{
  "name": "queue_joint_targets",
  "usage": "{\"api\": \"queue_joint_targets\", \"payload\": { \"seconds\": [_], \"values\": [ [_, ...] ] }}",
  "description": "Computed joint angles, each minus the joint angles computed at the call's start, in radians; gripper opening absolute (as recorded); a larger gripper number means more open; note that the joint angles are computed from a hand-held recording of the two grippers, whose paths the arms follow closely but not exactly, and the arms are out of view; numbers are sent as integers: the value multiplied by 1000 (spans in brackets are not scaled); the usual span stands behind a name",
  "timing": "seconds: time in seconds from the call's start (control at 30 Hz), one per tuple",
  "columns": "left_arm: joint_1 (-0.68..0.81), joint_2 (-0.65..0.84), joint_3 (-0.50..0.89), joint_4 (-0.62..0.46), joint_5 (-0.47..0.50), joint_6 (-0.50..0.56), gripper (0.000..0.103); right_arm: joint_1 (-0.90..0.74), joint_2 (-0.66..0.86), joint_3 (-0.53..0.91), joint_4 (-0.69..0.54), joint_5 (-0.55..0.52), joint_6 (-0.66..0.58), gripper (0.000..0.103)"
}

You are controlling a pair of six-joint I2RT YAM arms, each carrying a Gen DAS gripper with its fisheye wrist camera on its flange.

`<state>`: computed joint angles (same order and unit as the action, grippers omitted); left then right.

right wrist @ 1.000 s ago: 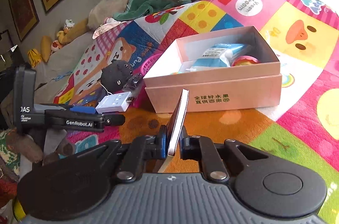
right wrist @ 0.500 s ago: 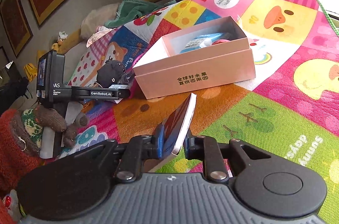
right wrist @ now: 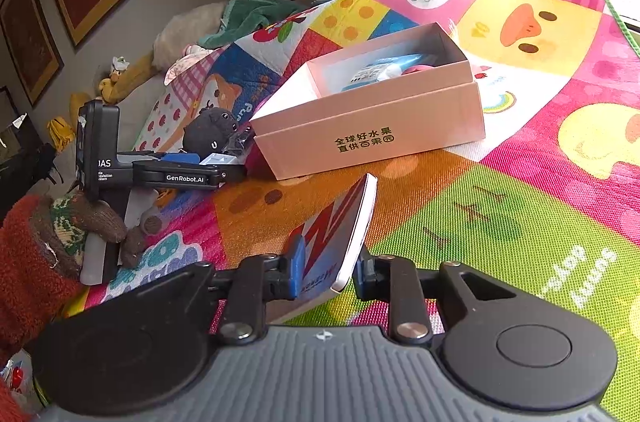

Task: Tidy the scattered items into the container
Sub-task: 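Reach the left gripper toward the white plastic tray while the right gripper holds the card, then grasp the white plastic tray with the left gripper and lift it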

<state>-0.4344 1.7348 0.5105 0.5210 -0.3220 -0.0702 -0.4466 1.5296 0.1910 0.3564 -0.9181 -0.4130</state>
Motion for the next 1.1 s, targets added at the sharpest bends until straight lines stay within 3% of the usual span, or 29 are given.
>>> {"api": "queue_joint_targets", "payload": {
  "seconds": [0.17, 0.3, 0.4, 0.47, 0.53, 0.67, 0.9, 1.1],
  "values": [
    [78, -27, -32, 26, 134, 48, 103, 13, -4, -7, 18, 17, 11, 26],
    [112, -19, -13, -18, 171, 33, 103, 17, -5, -10, 25, 23, 10, 27],
    [87, -22, -31, 17, 132, 37, 103, 11, 4, 0, 11, 15, 3, 27],
    [55, -21, -33, 22, 85, 46, 95, 9, 10, 5, 3, 12, 0, 27],
    [27, -27, -36, 15, 44, 45, 95, 4, 19, 10, -2, 7, -4, 27],
    [-3, -96, -75, -22, 60, 10, 95, -2, 31, 18, -13, -1, -9, 27],
    [-217, -318, -210, -111, 85, -73, 95, 5, 32, 31, -40, 9, -10, 29],
    [-432, -294, -192, -178, 56, -52, 95, 7, 31, 24, -26, 14, -8, 29]
  ]
}}
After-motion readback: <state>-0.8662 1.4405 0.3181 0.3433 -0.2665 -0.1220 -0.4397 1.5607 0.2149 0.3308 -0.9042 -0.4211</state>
